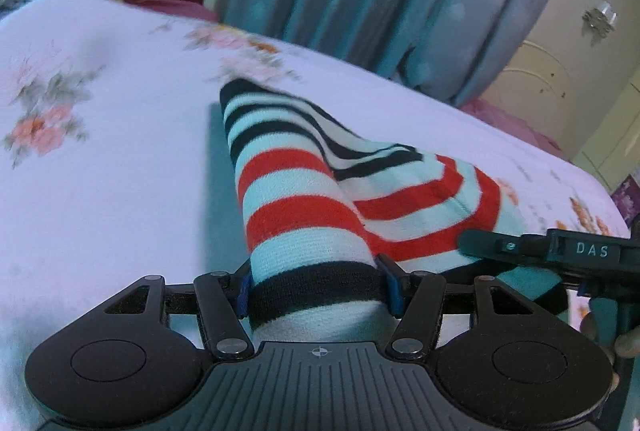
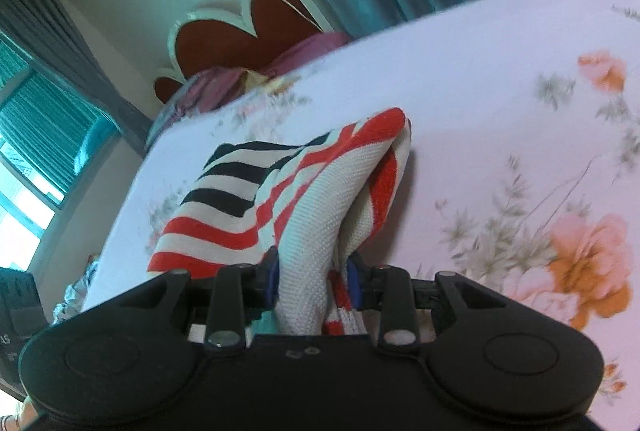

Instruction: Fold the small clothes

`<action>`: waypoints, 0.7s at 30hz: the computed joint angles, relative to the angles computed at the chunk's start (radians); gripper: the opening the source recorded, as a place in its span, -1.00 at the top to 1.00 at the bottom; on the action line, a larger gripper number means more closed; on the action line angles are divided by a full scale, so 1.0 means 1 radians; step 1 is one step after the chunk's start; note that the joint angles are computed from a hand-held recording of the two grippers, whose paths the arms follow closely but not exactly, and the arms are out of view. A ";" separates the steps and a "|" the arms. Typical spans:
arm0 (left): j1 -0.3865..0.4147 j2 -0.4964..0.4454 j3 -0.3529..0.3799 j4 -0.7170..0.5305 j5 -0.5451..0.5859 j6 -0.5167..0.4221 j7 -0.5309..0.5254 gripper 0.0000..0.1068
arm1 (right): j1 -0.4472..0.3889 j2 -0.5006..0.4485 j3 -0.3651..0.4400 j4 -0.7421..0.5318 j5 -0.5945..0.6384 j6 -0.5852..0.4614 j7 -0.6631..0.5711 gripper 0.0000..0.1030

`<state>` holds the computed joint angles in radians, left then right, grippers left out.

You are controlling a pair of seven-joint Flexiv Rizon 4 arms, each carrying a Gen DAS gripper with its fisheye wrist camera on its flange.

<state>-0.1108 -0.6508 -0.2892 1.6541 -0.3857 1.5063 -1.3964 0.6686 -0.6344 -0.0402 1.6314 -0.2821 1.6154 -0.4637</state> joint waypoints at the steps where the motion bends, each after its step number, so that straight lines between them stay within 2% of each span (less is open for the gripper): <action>1: 0.022 -0.011 -0.032 0.008 -0.006 0.022 0.014 -0.25 | -0.007 -0.006 0.007 -0.003 0.005 -0.012 0.003 0.37; 2: 0.026 -0.019 -0.039 0.011 0.000 0.043 0.022 -0.30 | -0.009 -0.005 0.011 0.003 0.013 -0.014 0.013 0.36; 5: -0.019 -0.030 0.014 -0.007 0.026 0.051 0.005 -0.46 | -0.063 -0.006 0.076 0.021 0.053 0.002 0.023 0.31; 7: -0.009 -0.035 0.005 -0.007 0.023 0.049 -0.007 -0.51 | -0.073 -0.001 0.089 0.033 0.061 0.006 0.020 0.30; 11: -0.038 -0.022 0.048 -0.026 0.024 0.008 -0.046 -0.51 | -0.024 0.016 0.037 0.038 0.054 -0.013 0.047 0.19; 13: -0.048 -0.011 0.061 -0.021 0.026 0.021 -0.067 -0.51 | 0.005 0.023 -0.004 0.041 0.042 -0.019 0.067 0.11; 16: -0.055 -0.012 0.065 -0.032 0.029 0.062 -0.097 -0.51 | 0.004 0.016 -0.013 0.026 0.036 -0.023 0.091 -0.01; 18: -0.079 -0.032 0.099 -0.082 0.027 0.031 -0.130 -0.51 | 0.041 0.010 -0.076 0.023 0.032 -0.013 0.133 -0.05; 19: -0.102 -0.044 0.136 -0.110 0.032 0.011 -0.150 -0.51 | 0.057 0.003 -0.105 0.017 0.029 -0.008 0.152 0.18; 20: -0.146 -0.062 0.205 -0.150 0.048 -0.026 -0.189 -0.51 | 0.058 -0.003 -0.114 0.005 0.022 -0.018 0.158 0.32; 21: -0.170 -0.078 0.246 -0.178 0.061 -0.053 -0.223 -0.51 | 0.058 -0.009 -0.119 -0.006 0.010 -0.031 0.160 0.59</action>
